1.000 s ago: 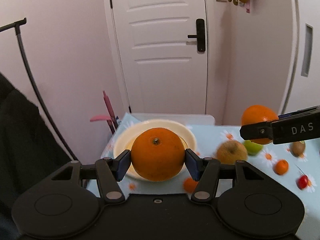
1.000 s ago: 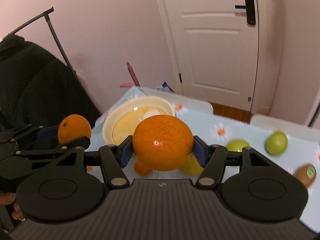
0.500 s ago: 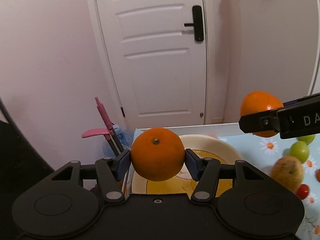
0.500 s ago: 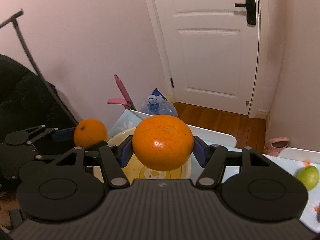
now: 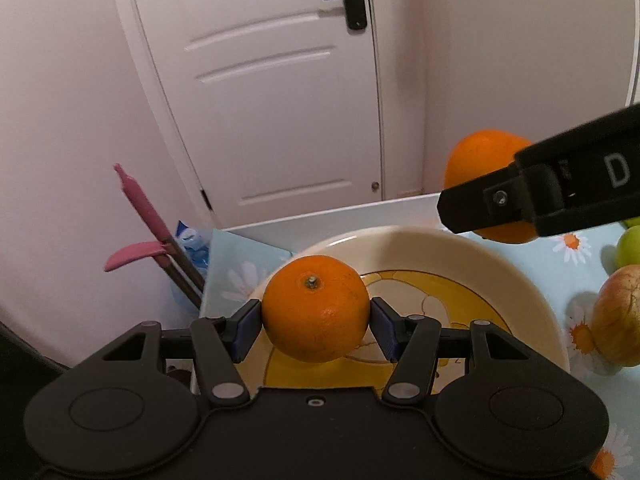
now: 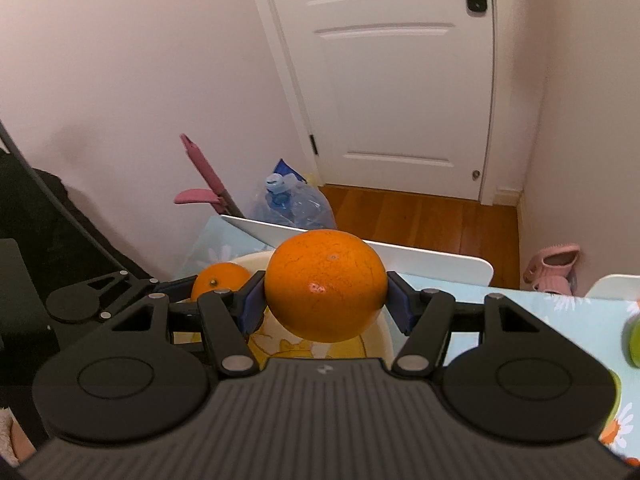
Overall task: Organize fruits
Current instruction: 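Carry the left orange into the white bowl and release while the right tool does likewise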
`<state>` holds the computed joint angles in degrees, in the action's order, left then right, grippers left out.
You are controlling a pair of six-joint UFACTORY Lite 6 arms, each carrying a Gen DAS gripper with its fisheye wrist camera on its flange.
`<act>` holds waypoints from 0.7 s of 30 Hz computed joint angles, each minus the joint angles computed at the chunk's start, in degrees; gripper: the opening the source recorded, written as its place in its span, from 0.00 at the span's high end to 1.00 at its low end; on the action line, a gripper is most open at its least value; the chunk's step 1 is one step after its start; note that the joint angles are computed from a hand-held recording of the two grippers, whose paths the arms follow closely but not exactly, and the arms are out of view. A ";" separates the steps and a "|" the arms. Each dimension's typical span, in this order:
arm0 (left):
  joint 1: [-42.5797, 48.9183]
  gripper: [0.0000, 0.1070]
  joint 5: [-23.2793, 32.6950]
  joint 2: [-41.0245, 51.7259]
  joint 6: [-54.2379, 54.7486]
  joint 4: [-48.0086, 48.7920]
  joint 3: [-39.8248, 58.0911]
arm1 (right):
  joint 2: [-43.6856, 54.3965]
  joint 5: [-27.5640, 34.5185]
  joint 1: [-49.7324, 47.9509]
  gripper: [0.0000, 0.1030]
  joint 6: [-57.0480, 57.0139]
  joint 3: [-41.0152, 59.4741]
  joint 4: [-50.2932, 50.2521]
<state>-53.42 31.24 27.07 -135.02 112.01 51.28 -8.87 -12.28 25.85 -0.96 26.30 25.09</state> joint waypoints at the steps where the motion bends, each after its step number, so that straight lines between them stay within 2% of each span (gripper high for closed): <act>1: 0.37 0.41 -0.44 0.57 -0.26 0.56 0.58 | 0.02 -0.01 -0.26 0.25 -0.03 -0.12 -0.04; 4: 1.25 0.36 -0.84 1.04 -2.14 3.38 0.79 | -0.23 0.24 -0.73 0.25 -2.20 -0.26 1.87; 6: 0.37 0.11 0.52 -0.35 -2.86 3.96 -0.61 | -0.99 0.90 -1.21 0.25 -3.24 -0.45 2.47; 9: -0.31 0.09 -0.18 -3.33 -1.93 2.53 -2.63 | -2.21 2.15 -2.16 0.25 -1.54 -0.97 -0.74; 14: -3.38 0.09 1.26 -8.72 1.44 -6.10 -6.51 | -2.42 3.05 -3.46 0.25 9.02 -1.39 -16.11; 17: -5.96 0.09 2.41 -12.58 3.82 -12.51 -9.32 | -0.95 3.72 -3.36 0.25 12.01 -0.49 -22.09; 19: -7.78 0.09 3.61 -14.68 5.32 -16.77 -10.67 | 0.77 4.01 -2.55 0.25 10.39 0.55 -22.74; 21: -9.69 0.09 4.93 -17.03 5.98 -20.23 -12.39 | 3.07 3.21 -1.00 0.25 4.51 1.42 -18.79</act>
